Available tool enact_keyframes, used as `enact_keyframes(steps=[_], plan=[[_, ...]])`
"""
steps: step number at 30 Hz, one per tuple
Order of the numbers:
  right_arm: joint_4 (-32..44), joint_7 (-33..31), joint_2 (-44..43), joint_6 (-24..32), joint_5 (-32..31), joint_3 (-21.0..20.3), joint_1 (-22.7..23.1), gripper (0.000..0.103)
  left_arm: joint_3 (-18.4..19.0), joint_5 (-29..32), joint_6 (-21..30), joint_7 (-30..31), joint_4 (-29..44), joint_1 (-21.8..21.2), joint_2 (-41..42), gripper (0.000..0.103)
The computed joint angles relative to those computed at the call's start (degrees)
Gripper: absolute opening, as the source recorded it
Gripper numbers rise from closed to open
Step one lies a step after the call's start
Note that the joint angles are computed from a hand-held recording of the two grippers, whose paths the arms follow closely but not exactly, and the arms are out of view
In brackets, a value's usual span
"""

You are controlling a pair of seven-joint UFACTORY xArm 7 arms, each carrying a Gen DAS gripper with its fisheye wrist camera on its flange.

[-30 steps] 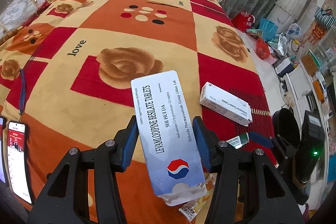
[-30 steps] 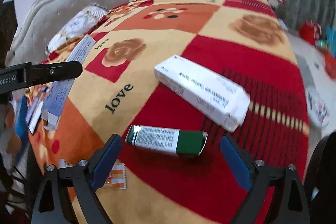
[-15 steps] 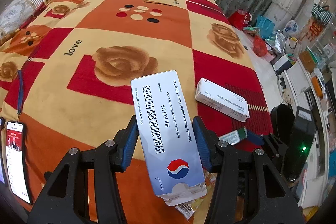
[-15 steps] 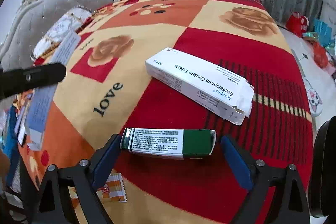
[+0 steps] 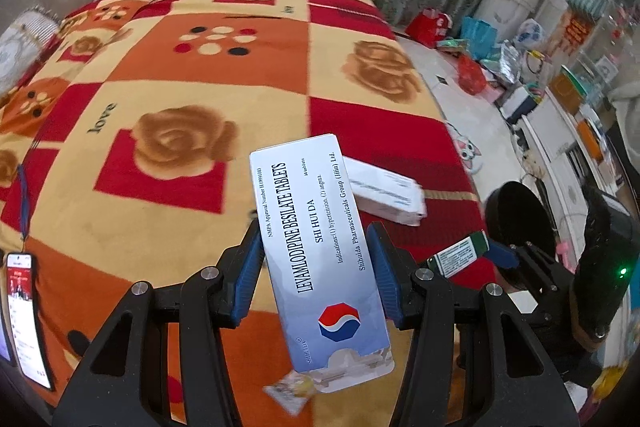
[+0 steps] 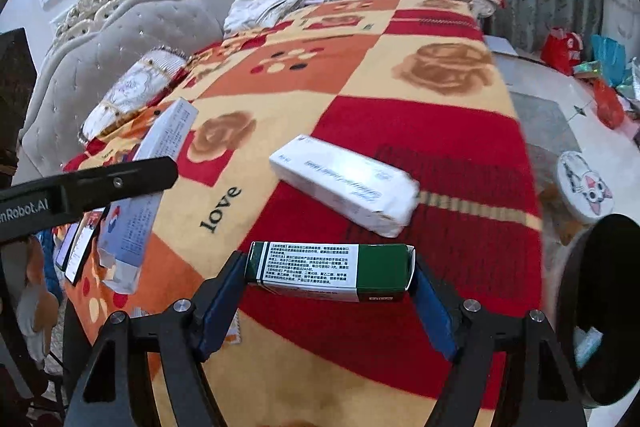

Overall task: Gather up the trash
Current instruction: 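Carry both medicine boxes in both tools over the black bin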

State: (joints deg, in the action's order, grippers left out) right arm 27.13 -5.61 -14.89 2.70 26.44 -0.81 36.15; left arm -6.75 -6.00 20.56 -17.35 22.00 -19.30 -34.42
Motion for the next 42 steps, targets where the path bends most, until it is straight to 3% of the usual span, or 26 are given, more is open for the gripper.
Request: enact_keyframes(steps=[5,12,20,28,35,42], plan=[[-4.74,4.01,-7.42,1.38,-4.73,1.89,-6.89,0.077,-2.31,0.00,-0.39,-1.07,2.89,-2.23,2.69,0.050],[-9.92,7.17,-15.92,4.61,-10.63,-0.11,-13.68,0.077,-5.54,0.96,-1.33,-3.17,8.13,-5.24,8.38,0.050],[-13.79,6.51,-21.84,7.16,-13.47,-4.33,-19.43,0.077,-8.61,3.61,-2.17,-5.88,14.71,-7.24,16.43,0.050],[-15.67,3.77,-23.51,8.69,-13.71,-7.72,-24.25,0.077,-9.87,5.45,-3.34,-7.34,21.10,-9.74,24.81,0.050],[-15.79,0.58,-21.91,9.18,-12.85,-10.33,-27.98,0.077,-9.69,2.60,-4.04,-4.31,27.60,-12.66,32.74,0.050],[-14.69,-3.45,-17.36,7.62,-9.49,-14.21,-27.87,0.077,-10.52,-2.42,-4.46,-0.12,33.59,-13.40,40.06,0.050]])
